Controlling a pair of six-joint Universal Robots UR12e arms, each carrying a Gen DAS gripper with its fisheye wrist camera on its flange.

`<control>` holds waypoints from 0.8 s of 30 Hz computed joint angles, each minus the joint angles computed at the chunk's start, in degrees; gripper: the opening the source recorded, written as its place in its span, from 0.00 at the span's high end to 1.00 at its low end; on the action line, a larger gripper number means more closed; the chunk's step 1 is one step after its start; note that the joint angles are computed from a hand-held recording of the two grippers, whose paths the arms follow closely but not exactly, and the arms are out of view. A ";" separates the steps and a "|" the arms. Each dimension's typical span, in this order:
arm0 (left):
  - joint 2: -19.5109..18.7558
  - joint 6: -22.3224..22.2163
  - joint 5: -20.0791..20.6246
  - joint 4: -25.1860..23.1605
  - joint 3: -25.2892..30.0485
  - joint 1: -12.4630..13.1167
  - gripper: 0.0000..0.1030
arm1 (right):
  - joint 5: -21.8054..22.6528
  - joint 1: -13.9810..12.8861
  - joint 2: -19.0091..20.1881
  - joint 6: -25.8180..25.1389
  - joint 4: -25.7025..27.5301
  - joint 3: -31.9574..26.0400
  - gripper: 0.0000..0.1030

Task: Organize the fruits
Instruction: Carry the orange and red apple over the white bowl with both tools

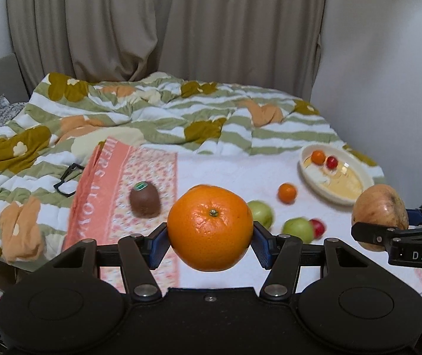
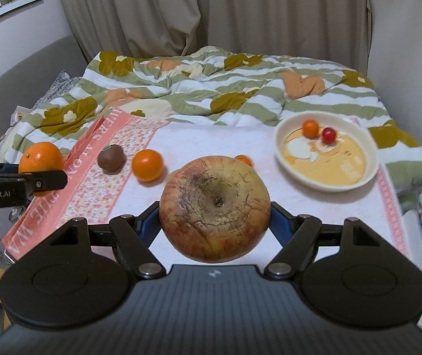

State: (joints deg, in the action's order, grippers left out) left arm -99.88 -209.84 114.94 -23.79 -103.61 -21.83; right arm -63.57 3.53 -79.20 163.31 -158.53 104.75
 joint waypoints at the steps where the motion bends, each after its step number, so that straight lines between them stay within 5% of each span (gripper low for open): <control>1: -0.74 -0.49 0.88 -0.31 1.03 -0.64 0.40 | 0.70 -0.75 0.06 -0.91 0.41 -0.28 0.12; 17: -12.25 -7.02 5.93 -4.64 16.53 -6.17 0.40 | 7.35 -9.48 5.40 -12.49 5.92 -8.78 0.12; 24: -16.51 -2.93 3.81 -5.34 22.29 -5.71 0.40 | 6.57 -10.47 8.75 -11.20 6.65 -13.00 0.12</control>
State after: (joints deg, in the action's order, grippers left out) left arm -116.40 -212.76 118.75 -29.12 -81.32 -27.54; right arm -57.00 -6.94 -70.45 152.11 -151.89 91.75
